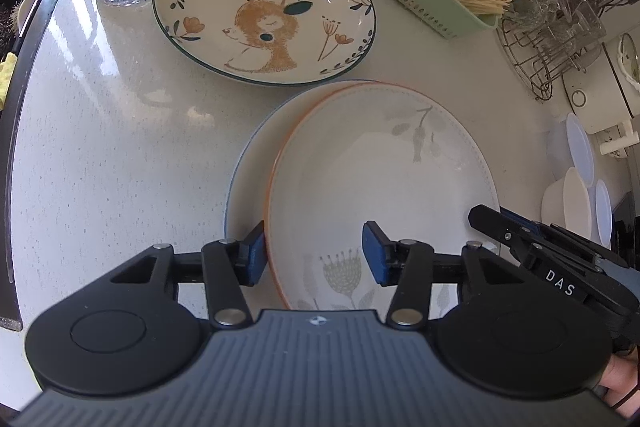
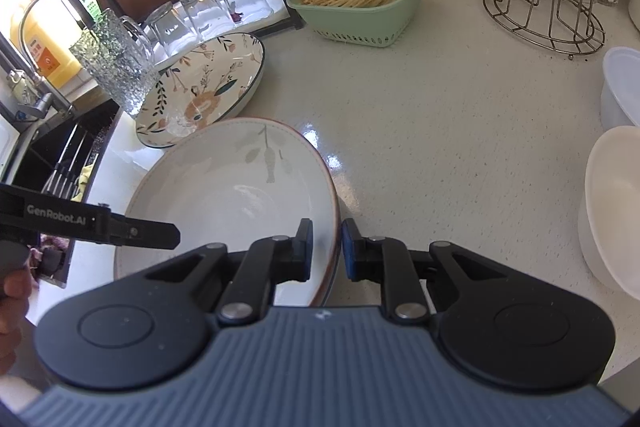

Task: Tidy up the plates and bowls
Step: 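Lower the leaf-print plate onto the rose plate and open the left gripper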

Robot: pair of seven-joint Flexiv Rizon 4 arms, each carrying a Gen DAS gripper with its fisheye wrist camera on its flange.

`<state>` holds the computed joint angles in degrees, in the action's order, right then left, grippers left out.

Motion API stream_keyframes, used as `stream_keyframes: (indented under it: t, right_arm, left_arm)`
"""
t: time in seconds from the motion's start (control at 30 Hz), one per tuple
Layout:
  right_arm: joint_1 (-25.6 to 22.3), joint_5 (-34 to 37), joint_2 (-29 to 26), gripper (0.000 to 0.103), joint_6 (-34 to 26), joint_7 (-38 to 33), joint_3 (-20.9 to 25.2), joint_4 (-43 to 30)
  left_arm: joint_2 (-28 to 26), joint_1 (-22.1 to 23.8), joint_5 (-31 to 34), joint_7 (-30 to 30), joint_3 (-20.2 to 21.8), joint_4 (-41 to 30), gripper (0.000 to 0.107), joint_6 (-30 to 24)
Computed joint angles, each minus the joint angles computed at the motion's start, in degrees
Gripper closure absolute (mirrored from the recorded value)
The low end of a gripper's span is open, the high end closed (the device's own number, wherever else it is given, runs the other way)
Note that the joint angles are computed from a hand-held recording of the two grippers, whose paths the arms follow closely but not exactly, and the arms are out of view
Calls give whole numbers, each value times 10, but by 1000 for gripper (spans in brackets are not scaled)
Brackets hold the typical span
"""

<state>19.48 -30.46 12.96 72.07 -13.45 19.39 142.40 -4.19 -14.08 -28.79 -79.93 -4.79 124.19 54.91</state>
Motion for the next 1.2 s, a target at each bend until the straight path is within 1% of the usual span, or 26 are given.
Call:
stream_keyframes:
  t: [0.17, 0.33, 0.47, 0.8, 0.87, 1.1, 1.2]
  right_arm:
    - [3, 1, -1, 84, -9, -9, 0, -3]
    - [2, 0, 0, 84, -5, -10, -1, -2]
    - [-14, -34, 6, 84, 0, 10, 4, 1]
    - [-29, -64, 26, 84, 12, 18, 5, 6]
    - [-31, -66, 31, 84, 16, 16, 6, 5]
    - [-41, -74, 63, 85, 13, -1, 14, 4]
    - [-42, -67, 82, 84, 10, -8, 18, 3]
  left_arm:
    - [8, 2, -1, -10, 3, 1, 53, -5]
    - [13, 4, 15, -18, 6, -8, 53, -17]
    - [19, 4, 36, -30, 7, -14, 53, -15]
    - [43, -2, 64, -41, 8, -5, 53, 16]
    - [46, -3, 85, -54, 8, -7, 53, 17]
    - [70, -12, 114, -76, 6, 3, 53, 47]
    - [84, -18, 120, -83, 4, 8, 53, 61]
